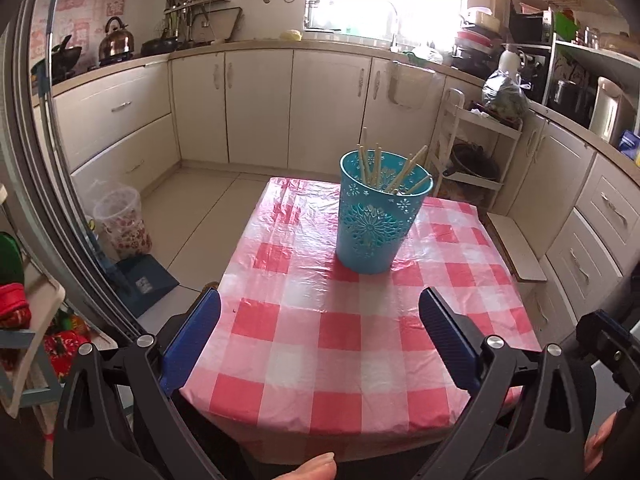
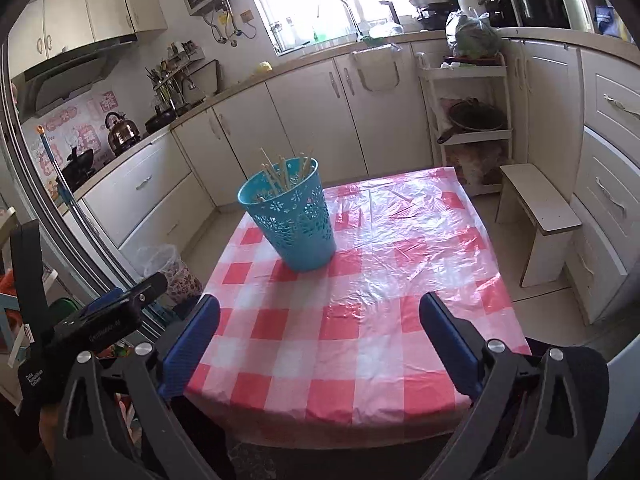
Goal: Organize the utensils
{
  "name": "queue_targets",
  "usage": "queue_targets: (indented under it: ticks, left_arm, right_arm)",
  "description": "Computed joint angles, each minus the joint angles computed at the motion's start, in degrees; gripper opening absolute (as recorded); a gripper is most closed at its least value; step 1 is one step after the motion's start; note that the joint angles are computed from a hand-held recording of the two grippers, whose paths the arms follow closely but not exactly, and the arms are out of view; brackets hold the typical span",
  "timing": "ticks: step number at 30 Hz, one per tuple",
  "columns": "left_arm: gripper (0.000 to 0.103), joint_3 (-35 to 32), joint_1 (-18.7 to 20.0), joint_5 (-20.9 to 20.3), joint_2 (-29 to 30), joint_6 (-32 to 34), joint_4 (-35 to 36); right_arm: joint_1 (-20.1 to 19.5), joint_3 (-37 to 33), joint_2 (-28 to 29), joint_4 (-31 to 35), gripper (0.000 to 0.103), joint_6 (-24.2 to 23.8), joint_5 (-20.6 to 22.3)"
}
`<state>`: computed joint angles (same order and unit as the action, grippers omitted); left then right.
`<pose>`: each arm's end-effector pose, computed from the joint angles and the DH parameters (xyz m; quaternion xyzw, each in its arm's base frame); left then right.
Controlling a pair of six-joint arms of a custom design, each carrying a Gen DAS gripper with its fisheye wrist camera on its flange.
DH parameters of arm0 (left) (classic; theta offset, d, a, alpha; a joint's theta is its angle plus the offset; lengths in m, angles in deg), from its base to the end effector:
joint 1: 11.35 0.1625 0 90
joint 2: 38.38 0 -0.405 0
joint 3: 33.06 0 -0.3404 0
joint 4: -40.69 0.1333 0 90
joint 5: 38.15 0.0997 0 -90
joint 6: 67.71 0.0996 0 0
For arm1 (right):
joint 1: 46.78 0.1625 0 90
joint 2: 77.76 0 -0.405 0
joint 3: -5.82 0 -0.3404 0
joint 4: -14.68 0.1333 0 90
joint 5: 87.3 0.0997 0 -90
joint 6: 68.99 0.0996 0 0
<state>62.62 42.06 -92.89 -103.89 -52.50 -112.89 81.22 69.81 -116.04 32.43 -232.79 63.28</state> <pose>-0.1986 -0.5876 0.3470 0.3204 0.8592 -0.3230 0.2342 0.4009 -0.4375 0.1597 -0.0457 -0.8166 0.5148 0.2571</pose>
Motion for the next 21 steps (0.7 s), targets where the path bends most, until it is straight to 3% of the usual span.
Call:
queue_targets:
  ticks: [5, 11, 17, 21]
  left_arm:
    - [0.095, 3.88, -3.97, 2.98, -6.25, -1.45, 3.68]
    - [0.095, 7.96, -7.65, 5.99, -12.02, -3.47, 5.29]
    - [0.095, 11.63, -10.35, 9.21, -16.76, -3.95, 6.94]
    - [0.095, 13.15, -11.26, 10.01, -19.15, -4.53, 8.35]
  right_arm:
    - [4.92, -0.72, -0.28, -1.26, 0.096, -0.47, 3.63]
    - [9.23, -1.14, -0.17, -5.92, 0.096, -4.96, 5.97]
    - [12.47, -0.40, 1.39, -11.17, 0.096, -8.70, 8.64]
    - [13.66, -1.83, 3.35, -9.79, 0.096, -7.75, 10.35]
